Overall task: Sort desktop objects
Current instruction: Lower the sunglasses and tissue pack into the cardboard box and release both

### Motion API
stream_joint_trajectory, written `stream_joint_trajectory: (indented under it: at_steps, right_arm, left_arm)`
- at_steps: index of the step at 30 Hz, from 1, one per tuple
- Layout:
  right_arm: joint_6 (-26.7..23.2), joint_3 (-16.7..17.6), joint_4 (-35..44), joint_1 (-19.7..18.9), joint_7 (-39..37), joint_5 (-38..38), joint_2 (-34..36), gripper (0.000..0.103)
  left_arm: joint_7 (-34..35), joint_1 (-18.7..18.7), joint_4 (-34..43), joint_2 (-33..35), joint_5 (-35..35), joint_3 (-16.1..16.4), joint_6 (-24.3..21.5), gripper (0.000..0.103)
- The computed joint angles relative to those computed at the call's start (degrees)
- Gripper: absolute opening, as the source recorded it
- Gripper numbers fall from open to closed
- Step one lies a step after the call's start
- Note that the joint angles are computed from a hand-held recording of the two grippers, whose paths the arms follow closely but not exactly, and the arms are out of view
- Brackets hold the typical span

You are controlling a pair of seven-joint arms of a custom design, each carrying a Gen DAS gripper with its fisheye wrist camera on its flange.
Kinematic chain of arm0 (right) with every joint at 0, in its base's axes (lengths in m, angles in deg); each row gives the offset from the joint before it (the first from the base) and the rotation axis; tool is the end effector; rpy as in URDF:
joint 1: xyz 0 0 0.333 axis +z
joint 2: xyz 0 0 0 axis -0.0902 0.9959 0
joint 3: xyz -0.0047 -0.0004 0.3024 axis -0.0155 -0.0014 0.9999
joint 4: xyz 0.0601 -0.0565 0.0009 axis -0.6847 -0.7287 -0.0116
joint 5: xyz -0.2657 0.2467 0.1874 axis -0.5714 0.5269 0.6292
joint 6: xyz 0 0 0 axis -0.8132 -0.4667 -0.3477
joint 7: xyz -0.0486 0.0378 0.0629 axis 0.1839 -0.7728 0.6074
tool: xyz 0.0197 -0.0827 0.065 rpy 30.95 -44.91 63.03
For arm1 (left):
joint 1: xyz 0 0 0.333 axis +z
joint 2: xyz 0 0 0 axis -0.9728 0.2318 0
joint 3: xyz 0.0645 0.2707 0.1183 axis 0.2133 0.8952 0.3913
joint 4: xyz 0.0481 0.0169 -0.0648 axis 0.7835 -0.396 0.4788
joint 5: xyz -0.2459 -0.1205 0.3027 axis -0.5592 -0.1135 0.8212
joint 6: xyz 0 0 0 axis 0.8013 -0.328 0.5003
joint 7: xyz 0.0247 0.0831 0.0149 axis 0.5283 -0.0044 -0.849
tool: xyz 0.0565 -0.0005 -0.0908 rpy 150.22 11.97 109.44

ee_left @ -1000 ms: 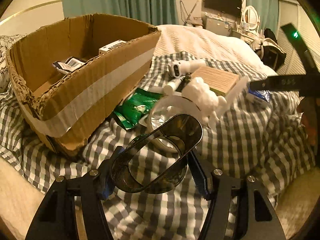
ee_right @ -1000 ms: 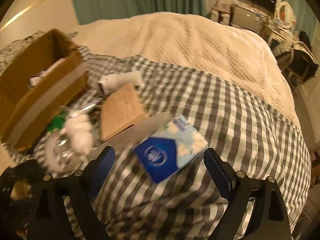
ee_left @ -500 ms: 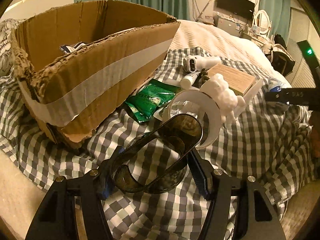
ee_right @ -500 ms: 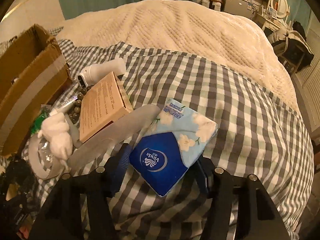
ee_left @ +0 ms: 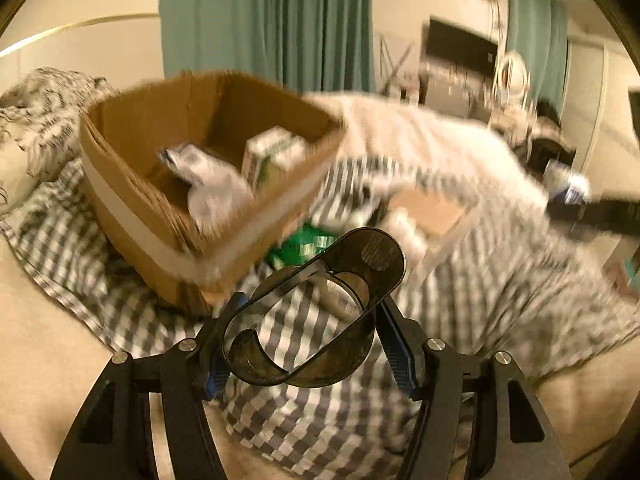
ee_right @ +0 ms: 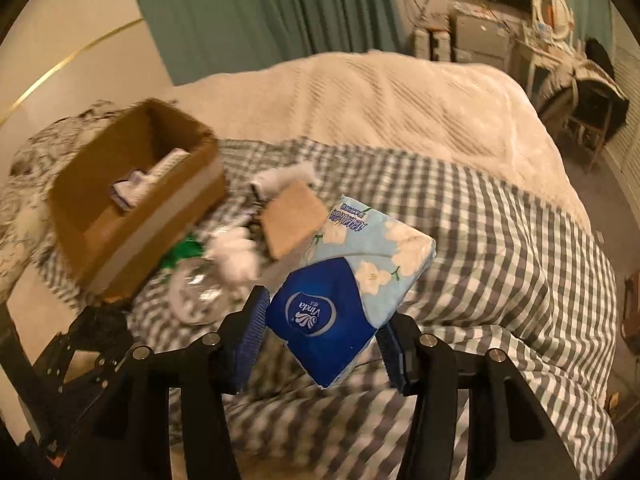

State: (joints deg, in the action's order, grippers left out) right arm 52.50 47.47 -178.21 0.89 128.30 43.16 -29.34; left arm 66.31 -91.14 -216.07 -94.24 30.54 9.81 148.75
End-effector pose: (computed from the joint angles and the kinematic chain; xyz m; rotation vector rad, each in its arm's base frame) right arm 0.4591 0.0439 0.6342 -1.9222 1.5608 -0.4016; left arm 0.3787 -0.3043 0.5685 -1.8050 1.5863 -0.7976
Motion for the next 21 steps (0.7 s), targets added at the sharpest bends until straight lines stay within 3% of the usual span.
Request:
stream_joint_trajectory:
  at_steps: [4, 9, 15, 21]
  right_arm:
    - [0.2, 2.3, 2.4, 1.6, -1.3, -2.0, -1.4, 0.052]
    - [0.4, 3.4, 9.9, 6.1, -3.2, 0.4, 1.8, 0.052]
    - [1.5, 5.8, 19.6, 10.6, -4.6, 1.9, 10.0, 0.052]
    - [0.2, 7.5, 29.8, 12.5, -1.8, -0.2, 23.1, 0.052]
  left_arm:
    - [-0.5, 1.7, 2.4, -3.5, 2.0, 0.5, 1.6, 0.065]
    - [2.7, 4.8, 7.5, -4.1, 2.0, 2.2, 1.3, 0.065]
    - [2.3, 12.1, 13.4, 0.5, 6.9, 2.3, -0.7, 0.065]
    - [-1.9, 14.0, 9.9, 3.4, 8.5, 4.2, -1.5, 0.065]
